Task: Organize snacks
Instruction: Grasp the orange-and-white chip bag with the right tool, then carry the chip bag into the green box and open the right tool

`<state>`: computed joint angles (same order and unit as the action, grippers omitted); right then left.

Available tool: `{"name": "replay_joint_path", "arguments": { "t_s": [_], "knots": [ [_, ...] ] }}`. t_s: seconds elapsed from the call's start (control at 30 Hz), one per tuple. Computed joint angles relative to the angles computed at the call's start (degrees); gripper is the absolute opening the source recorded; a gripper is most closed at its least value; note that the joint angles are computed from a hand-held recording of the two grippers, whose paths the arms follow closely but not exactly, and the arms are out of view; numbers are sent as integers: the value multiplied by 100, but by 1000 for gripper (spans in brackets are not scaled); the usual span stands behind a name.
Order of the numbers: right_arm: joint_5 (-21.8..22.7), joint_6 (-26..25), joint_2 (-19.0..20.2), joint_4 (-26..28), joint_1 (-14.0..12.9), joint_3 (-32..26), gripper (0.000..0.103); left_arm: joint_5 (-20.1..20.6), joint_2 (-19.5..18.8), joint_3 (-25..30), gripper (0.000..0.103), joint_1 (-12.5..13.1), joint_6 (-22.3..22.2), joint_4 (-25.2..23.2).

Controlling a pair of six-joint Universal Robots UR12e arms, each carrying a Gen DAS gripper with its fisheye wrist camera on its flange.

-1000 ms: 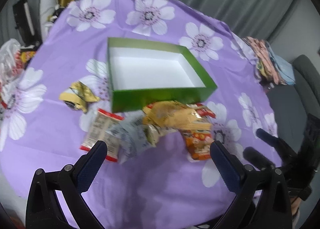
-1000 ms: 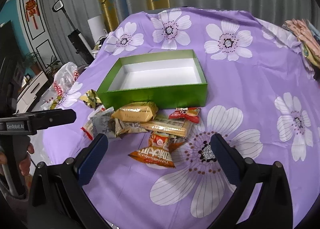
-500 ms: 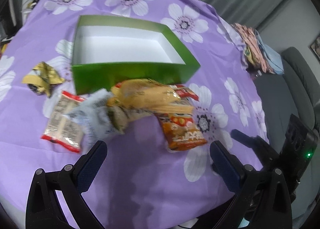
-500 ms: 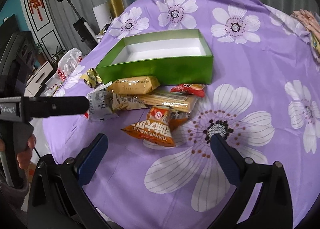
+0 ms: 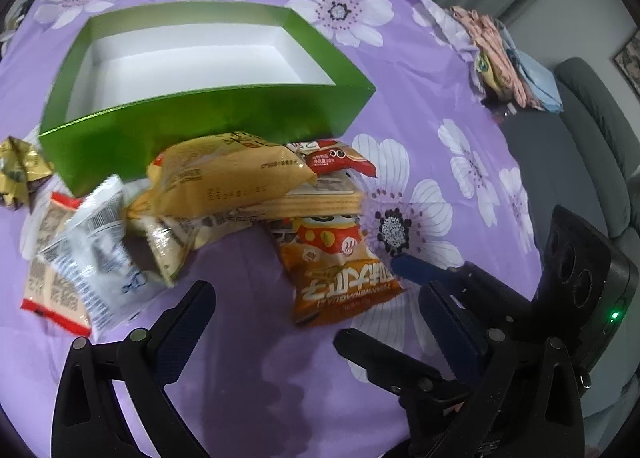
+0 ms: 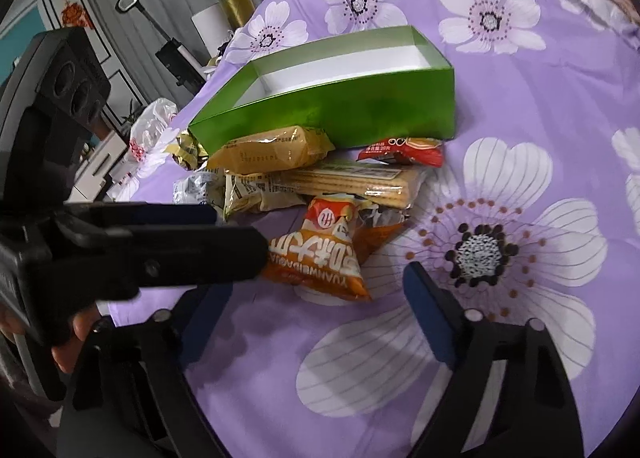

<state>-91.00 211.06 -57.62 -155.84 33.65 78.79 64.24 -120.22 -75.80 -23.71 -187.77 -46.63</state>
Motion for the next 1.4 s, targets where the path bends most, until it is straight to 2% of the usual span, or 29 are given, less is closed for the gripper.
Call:
{"name": "replay_joint_path", "arguments": {
  "t_s": [0.1, 0.23, 0.3, 0.43, 0.5, 0.6, 0.7, 0.83, 1.13, 1.4],
  "knots": [
    [127, 46, 49, -92, -30, -16, 78, 31, -103, 132, 92, -30, 86, -155],
    [213, 34, 79, -34, -46, -75, 77, -23, -200, 245, 85, -55, 159, -250],
    [275, 39, 77, 20, -69, -84, 75, -69, -251, 323, 74, -66, 228, -371],
    [453, 49, 86, 4, -101, -85, 71, -176, -307, 402, 66, -81, 272, -499],
    [549, 42, 119, 6, -112, -117, 68, -249, -324, 429, 58, -83, 324, -555],
    [774, -29, 183, 31, -128, -189, 55, -131, -355, 479, 55, -112, 367, -632],
    [682, -131, 201, 82, -91, -241, 53, -218, -351, 450, 53, -88, 301, -620],
    [687, -111, 191, 48, -81, -222, 45, -219, -308, 381, 50, -86, 278, -537],
    [556, -147, 101, 37, 12, -171, 41, -103, -117, 199, 48, -105, 336, -409],
    [274, -318, -8, -108, 143, -197, 40, 22, 184, -116, 48, -110, 330, 158]
  ]
}}
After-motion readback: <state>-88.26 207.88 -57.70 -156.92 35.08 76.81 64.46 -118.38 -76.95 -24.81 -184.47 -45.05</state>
